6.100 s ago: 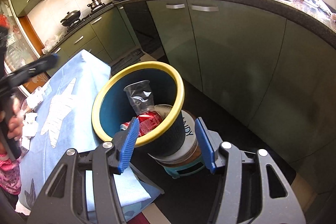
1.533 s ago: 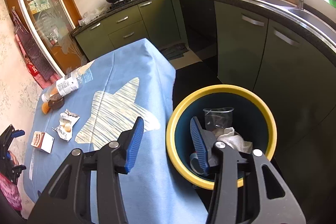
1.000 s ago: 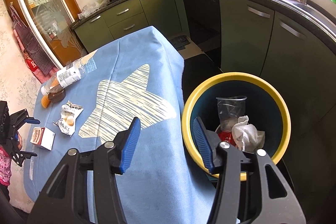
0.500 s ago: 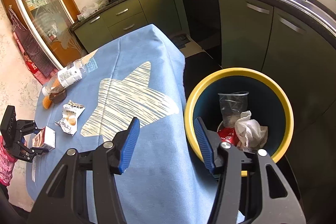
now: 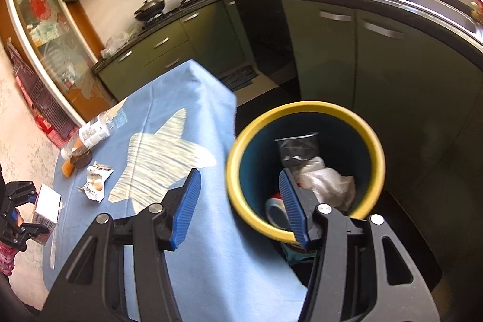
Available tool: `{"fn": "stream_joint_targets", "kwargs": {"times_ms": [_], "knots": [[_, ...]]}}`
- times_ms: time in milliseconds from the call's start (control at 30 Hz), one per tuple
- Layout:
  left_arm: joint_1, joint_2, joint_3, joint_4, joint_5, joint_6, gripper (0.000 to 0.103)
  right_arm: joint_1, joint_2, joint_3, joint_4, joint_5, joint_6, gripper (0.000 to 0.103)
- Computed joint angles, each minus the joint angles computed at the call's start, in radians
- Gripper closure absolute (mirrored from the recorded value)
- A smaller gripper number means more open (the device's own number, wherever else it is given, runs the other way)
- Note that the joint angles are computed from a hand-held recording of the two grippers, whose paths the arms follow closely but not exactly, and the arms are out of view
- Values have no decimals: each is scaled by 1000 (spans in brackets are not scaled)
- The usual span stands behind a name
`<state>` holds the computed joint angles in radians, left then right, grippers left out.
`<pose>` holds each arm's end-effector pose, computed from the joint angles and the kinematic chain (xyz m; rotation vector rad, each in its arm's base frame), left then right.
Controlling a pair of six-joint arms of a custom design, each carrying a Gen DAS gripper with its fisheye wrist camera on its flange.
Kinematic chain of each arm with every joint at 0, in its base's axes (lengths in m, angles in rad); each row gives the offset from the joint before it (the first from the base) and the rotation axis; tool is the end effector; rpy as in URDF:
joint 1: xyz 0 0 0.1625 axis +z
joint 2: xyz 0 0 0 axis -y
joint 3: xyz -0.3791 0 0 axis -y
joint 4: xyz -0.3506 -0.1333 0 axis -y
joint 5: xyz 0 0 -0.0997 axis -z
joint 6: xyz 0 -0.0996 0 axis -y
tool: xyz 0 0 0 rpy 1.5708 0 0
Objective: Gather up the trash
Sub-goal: 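Carry the milk carton over the bin and open the left gripper, then reach the right gripper to the crumpled foil wrapper and grasp it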
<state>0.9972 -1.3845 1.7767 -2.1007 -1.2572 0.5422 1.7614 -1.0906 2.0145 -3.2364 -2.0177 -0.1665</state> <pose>-0.1368 -0.5140 0.3209 1.4687 2.4117 -0.2017 0.1873 -0.4941 0.2201 0.2300 -2.5370 0.9936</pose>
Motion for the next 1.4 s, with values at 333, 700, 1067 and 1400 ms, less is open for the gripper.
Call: {"fn": "stream_joint_targets", "kwargs": {"times_ms": [333,700,1067,1400], "knots": [[-119,414,-251,-58,-81,43,51,-118,-213,197,-116,36,26,51],[-168,812,-586,-89,-39,-55,33,-246,-324,317,-147,103,73,51],[-154,662,-405,-342,-92,-142,17,-246,-297,309,-146,140,62,51],[-158,283,-8,-578,-52,-191,12,-146,-215,234,-73,94,28,51]]}}
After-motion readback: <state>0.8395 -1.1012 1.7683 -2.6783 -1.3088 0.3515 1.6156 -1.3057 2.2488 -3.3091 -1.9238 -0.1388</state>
